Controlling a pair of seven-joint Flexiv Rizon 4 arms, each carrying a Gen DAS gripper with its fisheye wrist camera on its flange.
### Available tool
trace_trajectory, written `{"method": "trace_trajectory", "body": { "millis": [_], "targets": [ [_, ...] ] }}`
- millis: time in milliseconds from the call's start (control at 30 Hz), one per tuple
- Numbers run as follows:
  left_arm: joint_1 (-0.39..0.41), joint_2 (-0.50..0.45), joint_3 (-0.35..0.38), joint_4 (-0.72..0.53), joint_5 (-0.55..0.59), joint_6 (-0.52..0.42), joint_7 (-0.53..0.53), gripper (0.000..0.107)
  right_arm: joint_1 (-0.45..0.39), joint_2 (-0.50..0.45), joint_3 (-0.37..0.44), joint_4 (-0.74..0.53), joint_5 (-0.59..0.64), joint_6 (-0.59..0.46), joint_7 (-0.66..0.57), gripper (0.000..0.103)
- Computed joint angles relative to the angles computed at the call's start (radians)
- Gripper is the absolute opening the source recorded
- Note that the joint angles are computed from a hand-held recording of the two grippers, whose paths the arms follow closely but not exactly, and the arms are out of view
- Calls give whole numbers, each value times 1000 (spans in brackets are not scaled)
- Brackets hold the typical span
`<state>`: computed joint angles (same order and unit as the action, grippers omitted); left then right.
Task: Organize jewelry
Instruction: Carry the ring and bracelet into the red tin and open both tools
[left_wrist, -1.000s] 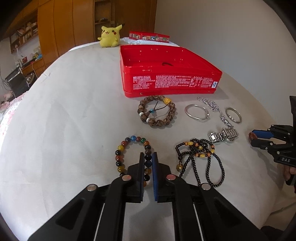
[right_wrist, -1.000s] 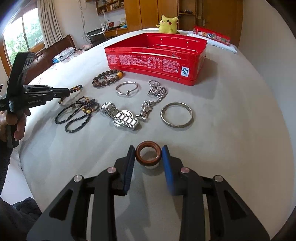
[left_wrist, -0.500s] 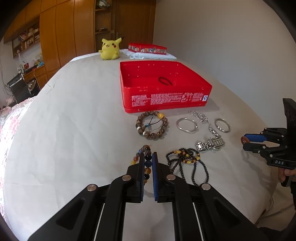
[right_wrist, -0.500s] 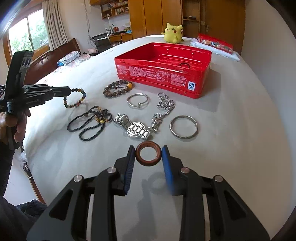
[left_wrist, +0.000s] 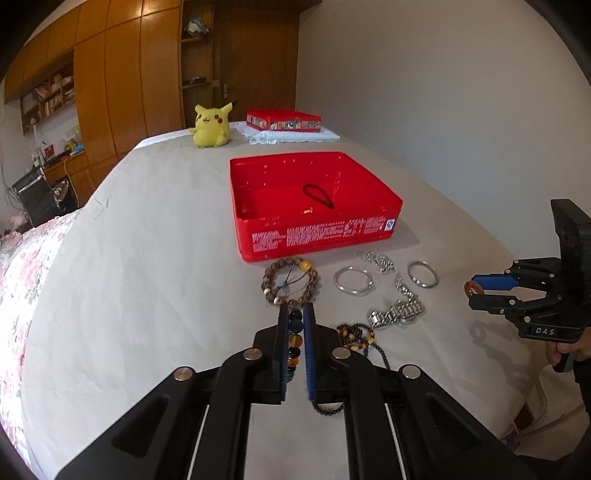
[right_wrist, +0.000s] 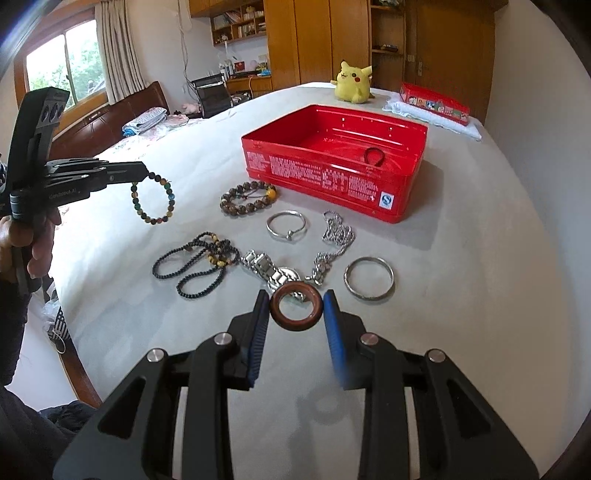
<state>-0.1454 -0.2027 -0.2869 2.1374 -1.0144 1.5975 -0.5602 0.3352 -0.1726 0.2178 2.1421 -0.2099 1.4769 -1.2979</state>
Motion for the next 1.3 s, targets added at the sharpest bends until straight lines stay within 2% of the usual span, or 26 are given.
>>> {"method": "trace_trajectory", "body": {
  "millis": [233, 400, 633, 800, 1067, 1300],
  "targets": [
    [-10, -4, 23, -41, 51, -36, -22, 7, -10, -7, 12, -38, 18, -18, -43, 29],
    [-13, -28, 56, -102, 162, -75, -89, 7, -22, -25, 27, -96, 52, -51, -102, 29],
    [15, -85, 48, -223, 269, -146, -150, 7, -29, -66, 21, -201, 72, -99, -166, 29],
    [8, -160, 82, -359, 394, -218, -240, 7, -50, -120, 38, -326, 125, -162, -239, 29],
    [-10, -342, 140, -666, 571, -389, -415, 7, -60, -296, 31, -634, 185, -352, -311, 29],
    [-32, -520, 184, -918, 687, -540, -551, 7, -25, -485, -24, -879, 159, -510, -284, 29]
  ]
}}
